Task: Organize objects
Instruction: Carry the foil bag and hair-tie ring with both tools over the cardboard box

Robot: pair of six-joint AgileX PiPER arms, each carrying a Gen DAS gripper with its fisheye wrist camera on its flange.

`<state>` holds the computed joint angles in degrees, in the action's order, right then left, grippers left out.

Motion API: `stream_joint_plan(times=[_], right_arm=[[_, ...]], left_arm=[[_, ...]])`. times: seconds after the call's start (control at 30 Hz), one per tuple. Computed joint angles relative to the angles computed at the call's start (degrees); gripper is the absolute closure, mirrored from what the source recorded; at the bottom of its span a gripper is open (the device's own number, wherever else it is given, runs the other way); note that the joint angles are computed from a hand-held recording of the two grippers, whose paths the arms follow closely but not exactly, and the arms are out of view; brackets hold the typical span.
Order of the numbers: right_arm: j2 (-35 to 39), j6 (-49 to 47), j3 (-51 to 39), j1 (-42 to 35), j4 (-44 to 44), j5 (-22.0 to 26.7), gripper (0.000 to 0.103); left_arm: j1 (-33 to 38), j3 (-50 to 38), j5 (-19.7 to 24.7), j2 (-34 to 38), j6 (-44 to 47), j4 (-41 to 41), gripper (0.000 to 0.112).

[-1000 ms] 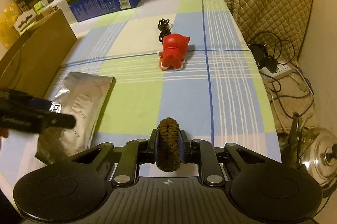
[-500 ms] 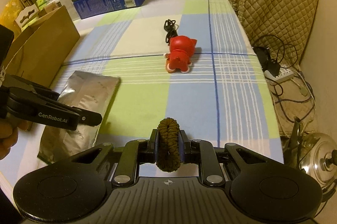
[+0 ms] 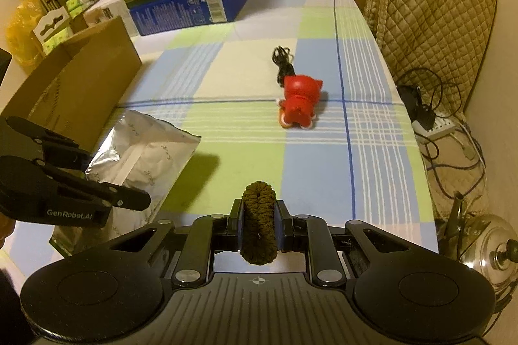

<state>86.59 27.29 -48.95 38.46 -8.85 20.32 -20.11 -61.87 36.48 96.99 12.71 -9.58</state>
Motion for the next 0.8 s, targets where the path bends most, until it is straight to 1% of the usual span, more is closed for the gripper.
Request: stream_joint_plan(times=[0.13,0.37,0.57,0.8], right_arm=[[-2.54,5.37,-1.22,2.55,-4.19,2.87,0.088],[-5.77,14.46,-5.34,8.71,-11.32,9.14,0.088],[-6.03,20.91,-10.56,15.62,-16.63,15.45,0.088],[-4.7,25.18,-16.14,21.98,-20.29,19.9,0.088]], left_arm=[[-0.01,-0.1,2.62,-3.81,0.75,0.46,0.083],[1.14,-2.9,9.66,-11.56,2.85,1.94,0.083],[3.51,-5.22,15.61,-16.96,5.35,2.25,0.083],[8.28,-6.13,21.05,-22.58,10.51,-0.62,0.083]])
